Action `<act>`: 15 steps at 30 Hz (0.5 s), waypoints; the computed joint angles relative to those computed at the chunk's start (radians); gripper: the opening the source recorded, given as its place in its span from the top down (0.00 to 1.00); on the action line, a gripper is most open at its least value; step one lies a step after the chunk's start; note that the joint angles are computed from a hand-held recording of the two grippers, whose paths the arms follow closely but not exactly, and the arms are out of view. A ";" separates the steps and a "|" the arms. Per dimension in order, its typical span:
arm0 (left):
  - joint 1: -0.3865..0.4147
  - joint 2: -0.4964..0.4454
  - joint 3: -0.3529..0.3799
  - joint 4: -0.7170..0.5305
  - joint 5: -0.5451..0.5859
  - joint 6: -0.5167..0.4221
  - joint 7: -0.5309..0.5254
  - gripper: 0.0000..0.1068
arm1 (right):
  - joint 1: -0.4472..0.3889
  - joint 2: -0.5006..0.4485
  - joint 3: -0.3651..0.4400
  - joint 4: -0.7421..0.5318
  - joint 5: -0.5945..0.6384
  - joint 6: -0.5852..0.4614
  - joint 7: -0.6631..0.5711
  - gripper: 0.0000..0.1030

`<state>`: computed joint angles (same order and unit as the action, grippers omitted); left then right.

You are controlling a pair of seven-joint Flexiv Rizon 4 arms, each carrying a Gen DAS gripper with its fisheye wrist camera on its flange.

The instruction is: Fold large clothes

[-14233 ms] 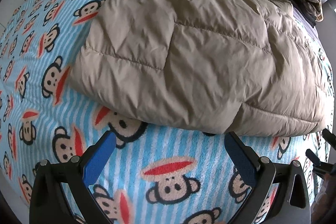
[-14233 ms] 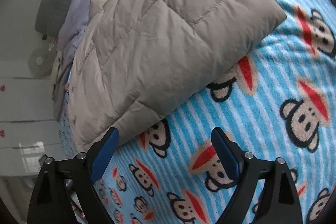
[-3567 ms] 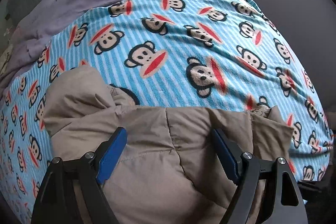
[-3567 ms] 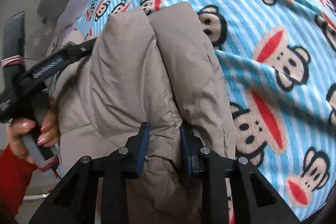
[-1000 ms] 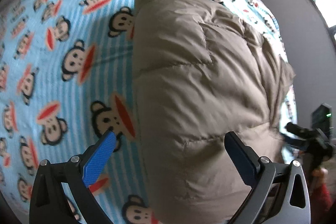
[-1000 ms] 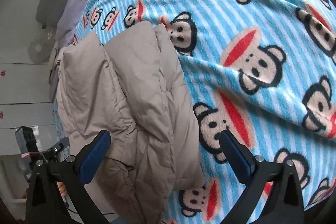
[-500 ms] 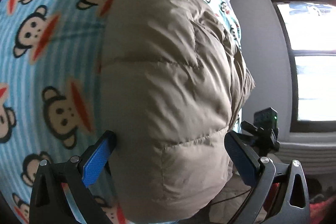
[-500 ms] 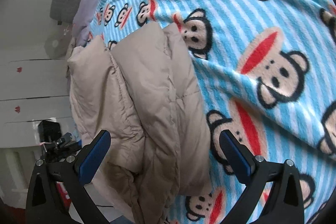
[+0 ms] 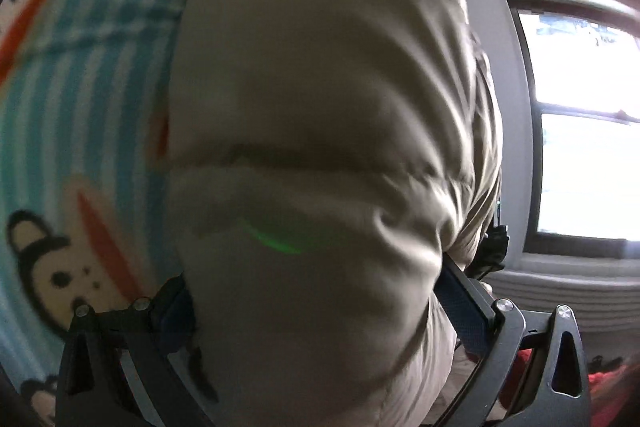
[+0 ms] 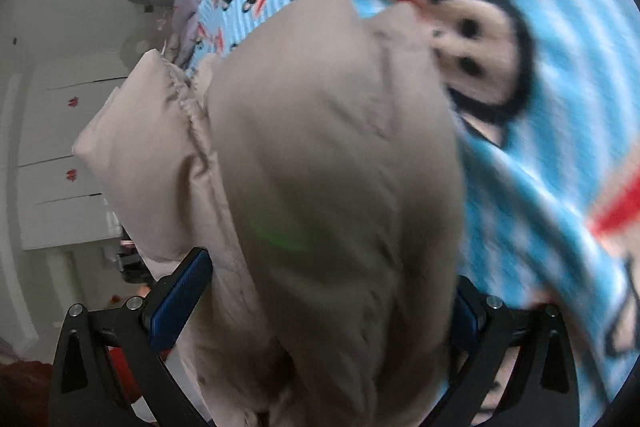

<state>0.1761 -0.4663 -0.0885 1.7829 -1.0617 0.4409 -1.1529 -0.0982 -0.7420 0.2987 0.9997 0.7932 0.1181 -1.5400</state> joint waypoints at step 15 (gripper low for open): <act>-0.033 0.038 0.003 -0.035 0.097 0.086 -0.038 0.16 | 0.031 -0.009 0.011 -0.018 0.004 0.025 0.132 0.24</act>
